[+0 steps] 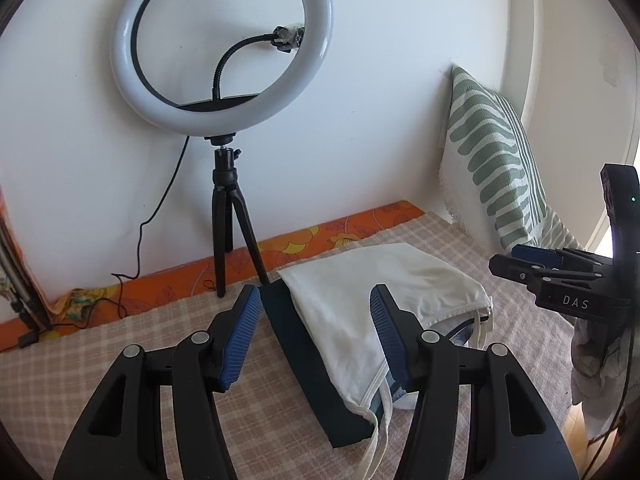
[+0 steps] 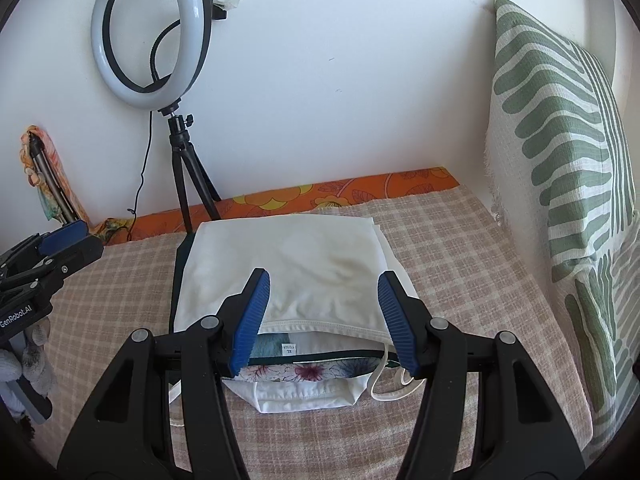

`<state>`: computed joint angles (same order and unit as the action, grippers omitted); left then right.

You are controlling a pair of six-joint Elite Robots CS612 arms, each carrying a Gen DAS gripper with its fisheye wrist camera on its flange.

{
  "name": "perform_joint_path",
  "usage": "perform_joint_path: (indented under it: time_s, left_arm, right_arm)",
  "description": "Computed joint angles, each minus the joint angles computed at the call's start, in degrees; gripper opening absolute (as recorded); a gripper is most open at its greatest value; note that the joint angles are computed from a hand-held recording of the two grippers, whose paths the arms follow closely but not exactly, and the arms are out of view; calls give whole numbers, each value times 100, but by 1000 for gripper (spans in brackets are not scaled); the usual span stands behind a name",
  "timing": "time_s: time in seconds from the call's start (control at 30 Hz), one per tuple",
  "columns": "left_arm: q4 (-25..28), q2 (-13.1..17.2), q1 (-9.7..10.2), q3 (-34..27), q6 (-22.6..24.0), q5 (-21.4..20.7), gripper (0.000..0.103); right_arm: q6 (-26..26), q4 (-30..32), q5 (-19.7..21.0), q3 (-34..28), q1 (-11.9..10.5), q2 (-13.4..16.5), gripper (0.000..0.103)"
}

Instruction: Fold small clothes

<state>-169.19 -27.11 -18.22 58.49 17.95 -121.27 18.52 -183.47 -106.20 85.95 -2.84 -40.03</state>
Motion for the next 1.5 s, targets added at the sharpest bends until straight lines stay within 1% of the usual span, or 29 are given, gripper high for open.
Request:
perform_joint_path:
  time_s: [0.1, 0.23, 0.3, 0.37, 0.47, 0.53, 0.6, 0.67, 0.7, 0.73, 0.8, 0.83, 0.9, 0.97, 1.03, 1.1, 1.17, 1.23, 1.33, 1.5]
  left_arm:
    - [-154, -127, 81, 204, -21, -117, 57]
    - [-398, -299, 212, 508, 7, -276, 62]
    - [-511, -381, 279, 657, 42, -348, 62]
    - [-561, -455, 354, 787, 55, -451, 62]
    - [-694, -563, 472, 998, 90, -590, 63]
    - [-826, -627, 552, 1140, 126, -668, 63]
    - [-927, -677, 625, 1257, 187, -729, 65]
    - [-1064, -722, 698, 1377, 243, -763, 68]
    - [-1119, -738, 739, 1423, 254, -794, 71]
    - [-1177, -745, 777, 1458, 249, -828, 74]
    - [-1308, -761, 851, 1533, 228, -867, 79]
    - [-1395, -775, 892, 1588, 205, -869, 82]
    - [-1514, -793, 944, 1667, 222, -855, 83]
    - [-1623, -815, 979, 1749, 303, -779, 86]
    - [-1803, -826, 1002, 1837, 360, -658, 96]
    - [-2029, -816, 1035, 1912, 300, -549, 103]
    - [-2177, -791, 1067, 1944, 166, -495, 103]
    - [-2156, -773, 1103, 1949, 112, -558, 103]
    - [-2138, -771, 1119, 2018, 171, -454, 103]
    - [-2000, -740, 1127, 2072, 361, -344, 103]
  right_arm:
    - [33, -48, -183, 68, 116, -105, 59]
    - [60, -96, -472, 136, 290, -217, 59]
    - [70, -89, -686, 141, 406, -254, 59]
    - [98, -173, -812, 168, 510, -284, 60]
    - [37, -386, -1098, 139, 692, -260, 83]
    - [-14, -457, -1297, 97, 824, -231, 85]
    - [-8, -493, -1372, 79, 924, -216, 85]
    - [22, -501, -1446, 43, 1023, -185, 86]
    - [11, -534, -1479, 27, 1075, -162, 91]
    - [-10, -590, -1530, 4, 1125, -131, 94]
    - [-35, -668, -1647, -43, 1240, -70, 95]
    - [-34, -669, -1646, -64, 1279, -48, 95]
    - [-1, -683, -1610, -84, 1351, -13, 95]
    - [44, -719, -1608, -108, 1415, 29, 95]
    - [70, -759, -1690, -140, 1477, 86, 95]
    - [118, -780, -1814, -164, 1536, 142, 97]
    - [170, -819, -1916, -165, 1585, 188, 103]
    - [245, -881, -2021, -168, 1622, 238, 103]
    - [251, -1021, -2179, -190, 1672, 322, 103]
    - [426, -1050, -2155, -190, 1682, 400, 103]
